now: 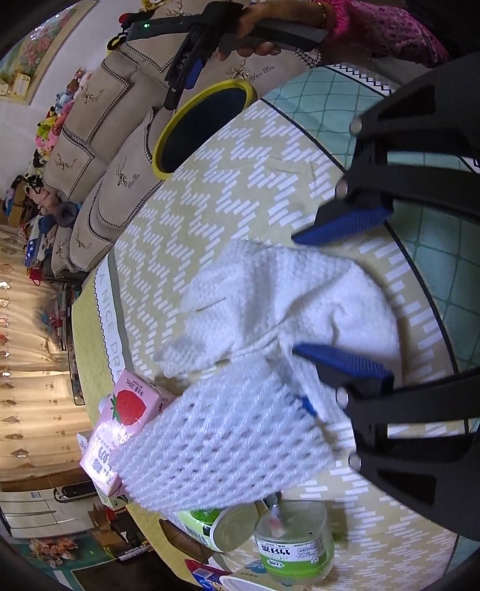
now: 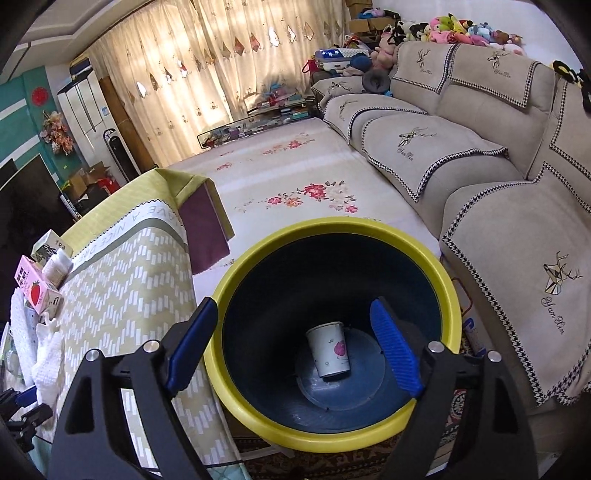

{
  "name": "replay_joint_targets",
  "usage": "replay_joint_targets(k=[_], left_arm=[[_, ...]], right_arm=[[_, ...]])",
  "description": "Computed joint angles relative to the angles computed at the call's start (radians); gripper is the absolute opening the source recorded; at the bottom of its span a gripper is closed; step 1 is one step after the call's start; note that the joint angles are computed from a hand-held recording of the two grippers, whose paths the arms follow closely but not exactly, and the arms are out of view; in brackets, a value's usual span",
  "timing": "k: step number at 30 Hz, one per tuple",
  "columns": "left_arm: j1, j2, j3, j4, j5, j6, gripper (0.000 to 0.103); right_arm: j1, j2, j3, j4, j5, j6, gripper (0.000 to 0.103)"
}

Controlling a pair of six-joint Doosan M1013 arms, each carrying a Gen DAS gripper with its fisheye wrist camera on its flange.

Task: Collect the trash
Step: 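Carry the paper cup over the yellow-rimmed bin and open the right gripper, then grasp the white cloth with the left gripper and lift it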

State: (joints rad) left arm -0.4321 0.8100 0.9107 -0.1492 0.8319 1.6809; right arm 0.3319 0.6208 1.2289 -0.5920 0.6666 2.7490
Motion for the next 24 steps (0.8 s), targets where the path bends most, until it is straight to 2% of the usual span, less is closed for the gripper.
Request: replay_joint_targets(k=[2, 4, 6, 9, 13, 18, 24], left_arm=[[0.001, -0.006, 0.007, 0.011, 0.000, -0.005, 0.033], [0.001, -0.012, 0.016, 0.017, -0.003, -0.007, 0.014], [0.002, -0.019, 0.023, 0.026, -0.008, -0.015, 0.008], [0.002, -0.041, 0.043, 0.024, -0.023, 0.010, 0.007], [0.035, -0.072, 0.035, -0.158, -0.010, 0.098, 0.007], [0.045, -0.121, 0.043, -0.197, -0.065, 0.148, 0.007], [0.044, -0.145, 0.018, -0.270, -0.067, 0.234, 0.007]], right_arm=[[-0.001, -0.003, 0.006, 0.000, -0.009, 0.005, 0.080], [-0.001, -0.006, 0.014, 0.000, -0.019, 0.009, 0.080], [-0.001, -0.011, 0.023, -0.006, -0.026, 0.021, 0.080], [-0.001, -0.024, 0.046, -0.017, -0.045, 0.045, 0.080], [-0.006, -0.041, 0.076, -0.028, -0.069, 0.077, 0.080], [-0.010, -0.055, 0.102, -0.031, -0.099, 0.108, 0.080], [-0.008, -0.071, 0.132, -0.040, -0.140, 0.139, 0.080]])
